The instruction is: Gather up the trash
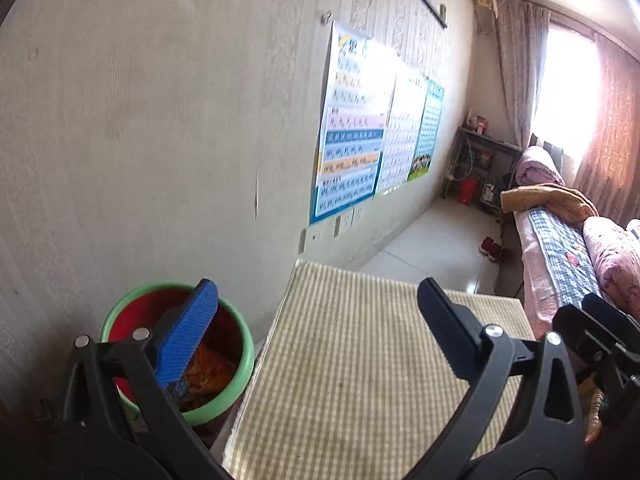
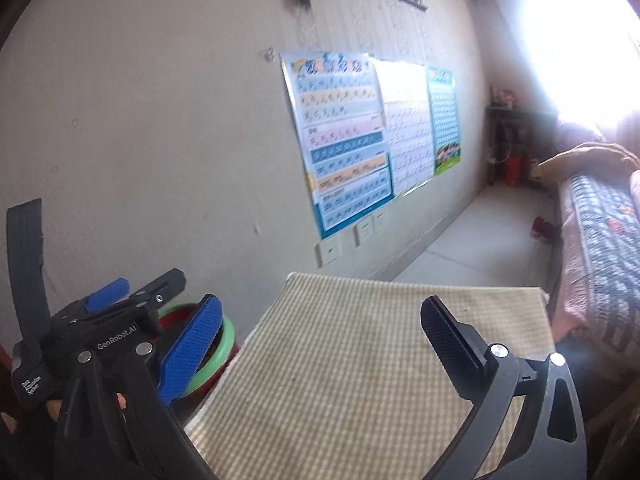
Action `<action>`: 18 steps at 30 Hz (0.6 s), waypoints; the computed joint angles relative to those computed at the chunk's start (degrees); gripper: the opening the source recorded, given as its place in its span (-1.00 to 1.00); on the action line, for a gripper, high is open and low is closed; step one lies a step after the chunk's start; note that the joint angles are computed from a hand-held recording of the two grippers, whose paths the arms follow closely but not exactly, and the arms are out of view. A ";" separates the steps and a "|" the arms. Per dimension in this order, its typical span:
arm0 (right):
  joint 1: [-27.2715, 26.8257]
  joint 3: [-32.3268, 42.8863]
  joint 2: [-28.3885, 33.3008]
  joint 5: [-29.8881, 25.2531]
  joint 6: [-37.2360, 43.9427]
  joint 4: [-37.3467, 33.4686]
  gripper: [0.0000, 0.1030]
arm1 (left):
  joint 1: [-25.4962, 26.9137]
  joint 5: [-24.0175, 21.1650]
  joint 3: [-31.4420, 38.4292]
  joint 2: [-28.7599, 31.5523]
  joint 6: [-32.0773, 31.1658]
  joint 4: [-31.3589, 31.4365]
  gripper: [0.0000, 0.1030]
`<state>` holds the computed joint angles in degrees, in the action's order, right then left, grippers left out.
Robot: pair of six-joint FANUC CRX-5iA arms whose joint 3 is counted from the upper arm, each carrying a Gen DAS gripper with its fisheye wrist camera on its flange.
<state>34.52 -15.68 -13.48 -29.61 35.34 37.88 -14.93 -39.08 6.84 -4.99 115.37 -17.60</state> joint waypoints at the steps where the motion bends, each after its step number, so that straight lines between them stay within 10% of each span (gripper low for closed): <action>1: -0.67 -2.19 -1.02 0.21 -5.57 6.42 0.88 | -1.09 0.47 0.87 0.09 1.54 -1.87 0.90; 5: -3.48 -6.20 -3.43 -0.88 -18.34 20.84 0.88 | -4.33 -2.98 6.44 2.28 5.27 -5.75 0.90; 18: -3.98 -7.52 -5.25 -2.49 -19.48 21.06 0.88 | -7.42 -9.39 11.21 4.10 7.57 -9.34 0.90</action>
<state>30.54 -23.21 -18.73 -32.10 15.86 58.94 -22.35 -48.47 18.05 -0.89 122.94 -26.93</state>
